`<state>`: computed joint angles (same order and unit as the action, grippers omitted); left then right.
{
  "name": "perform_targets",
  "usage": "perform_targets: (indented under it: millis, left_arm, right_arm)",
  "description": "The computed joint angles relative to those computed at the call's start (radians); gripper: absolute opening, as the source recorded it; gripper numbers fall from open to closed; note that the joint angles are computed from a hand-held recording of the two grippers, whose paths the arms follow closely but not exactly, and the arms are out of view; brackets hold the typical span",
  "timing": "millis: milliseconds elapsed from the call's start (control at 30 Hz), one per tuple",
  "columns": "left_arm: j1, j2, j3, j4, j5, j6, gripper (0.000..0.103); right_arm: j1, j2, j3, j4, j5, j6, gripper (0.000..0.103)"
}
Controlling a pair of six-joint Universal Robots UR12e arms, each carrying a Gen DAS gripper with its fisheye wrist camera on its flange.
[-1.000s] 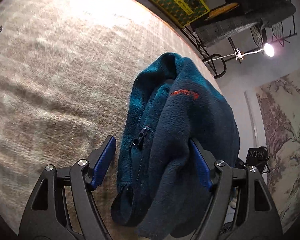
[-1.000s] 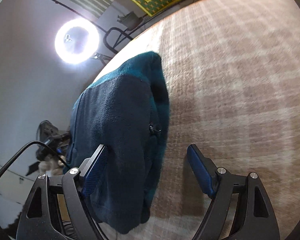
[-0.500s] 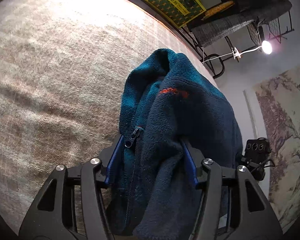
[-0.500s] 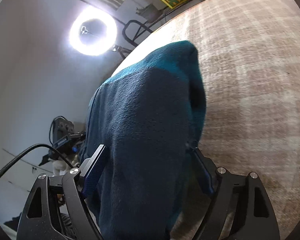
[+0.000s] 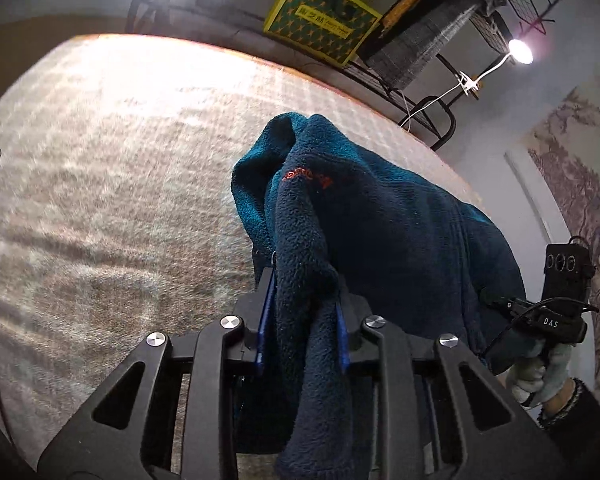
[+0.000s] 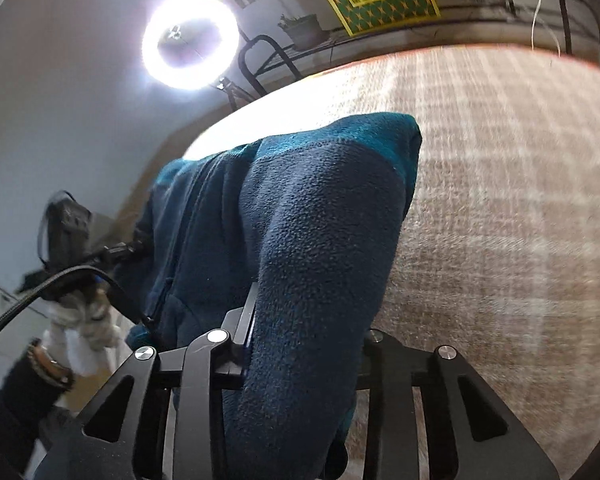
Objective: Fold large clothes
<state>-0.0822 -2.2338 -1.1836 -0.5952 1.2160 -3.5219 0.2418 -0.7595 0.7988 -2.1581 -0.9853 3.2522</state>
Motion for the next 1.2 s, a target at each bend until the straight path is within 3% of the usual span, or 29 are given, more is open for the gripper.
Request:
perform_targets:
  millis: [267, 500, 867, 1200]
  left_arm:
    - [-0.012, 0.021, -0.016, 0.021, 0.006, 0.05, 0.021]
    - [-0.025, 0.022, -0.004, 0.041, -0.009, 0.085, 0.02]
    - [-0.07, -0.052, 0.142, 0.02, 0.001, 0.094, 0.02]
    - [-0.134, -0.205, 0.417, -0.112, 0.017, 0.119, 0.02]
  right_arm:
    - [0.042, -0.032, -0.026, 0.03, -0.197, -0.087, 0.024]
    - [0.062, -0.078, 0.008, -0.039, -0.355, -0.156, 0.024]
    - [0.037, -0.119, 0.076, -0.164, -0.436, -0.194, 0.023]
    - [-0.013, -0.124, 0.105, -0.222, -0.458, -0.187, 0.023]
